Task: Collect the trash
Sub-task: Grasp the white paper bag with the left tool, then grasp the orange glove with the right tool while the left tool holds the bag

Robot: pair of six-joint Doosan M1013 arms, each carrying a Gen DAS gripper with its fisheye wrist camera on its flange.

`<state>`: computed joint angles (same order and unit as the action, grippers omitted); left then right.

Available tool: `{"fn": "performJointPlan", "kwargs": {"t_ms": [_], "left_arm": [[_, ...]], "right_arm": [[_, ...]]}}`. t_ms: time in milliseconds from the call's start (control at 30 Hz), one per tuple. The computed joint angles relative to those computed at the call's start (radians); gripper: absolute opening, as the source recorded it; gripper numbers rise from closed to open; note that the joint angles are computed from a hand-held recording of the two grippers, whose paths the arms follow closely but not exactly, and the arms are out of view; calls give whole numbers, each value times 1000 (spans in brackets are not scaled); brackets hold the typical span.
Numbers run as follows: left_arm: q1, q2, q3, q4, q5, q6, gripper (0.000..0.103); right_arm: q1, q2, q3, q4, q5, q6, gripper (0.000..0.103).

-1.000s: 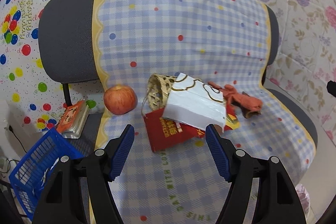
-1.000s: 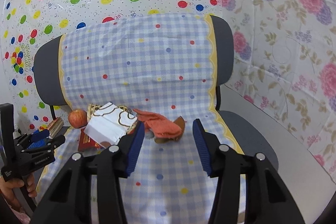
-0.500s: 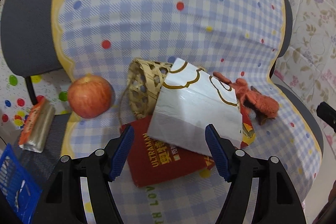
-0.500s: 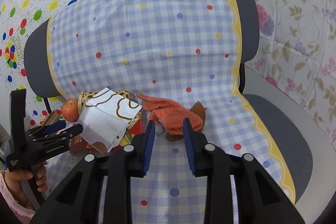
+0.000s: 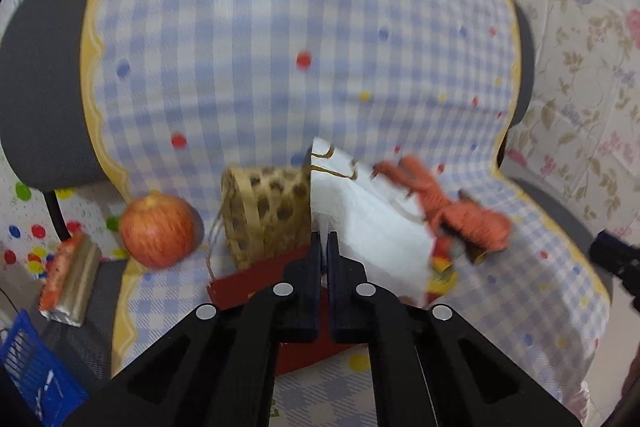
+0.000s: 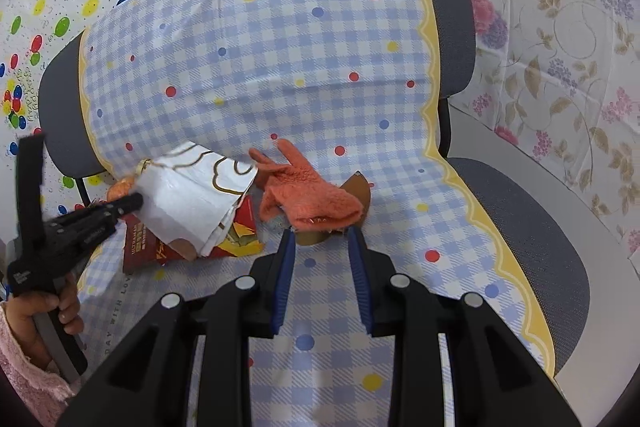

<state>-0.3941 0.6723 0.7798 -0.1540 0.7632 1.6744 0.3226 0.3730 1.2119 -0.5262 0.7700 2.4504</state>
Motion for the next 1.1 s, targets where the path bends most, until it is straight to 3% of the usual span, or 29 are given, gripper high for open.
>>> {"fn": "performJointPlan", "kwargs": {"t_ms": [100,167,200,233,367,667,1033,1100], "left_arm": [[1,-57,62,-9,-104,20,2],[1,-92,101,28,-168,3,2],[1,-106,115,40,-189,-2,2],[0,-120,131,77,-206,-25,2],[0,-139,153,154,-210,-76,2],[3,-115,150,157,-211,-96,2],[-4,-36,53,148,-169,-110,2],[-4,-30,47,148,-162,-111,2]], "right_arm": [[1,-7,7,18,-13,-17,29],[2,-9,7,43,-23,-45,37],[4,-8,6,47,-25,-57,47],[6,-6,4,48,-26,-67,53],[11,14,-18,54,-3,-98,61],[-7,80,-80,34,31,-143,61],[-53,202,-219,145,108,-233,61],[-59,218,-242,172,139,-241,50]]}}
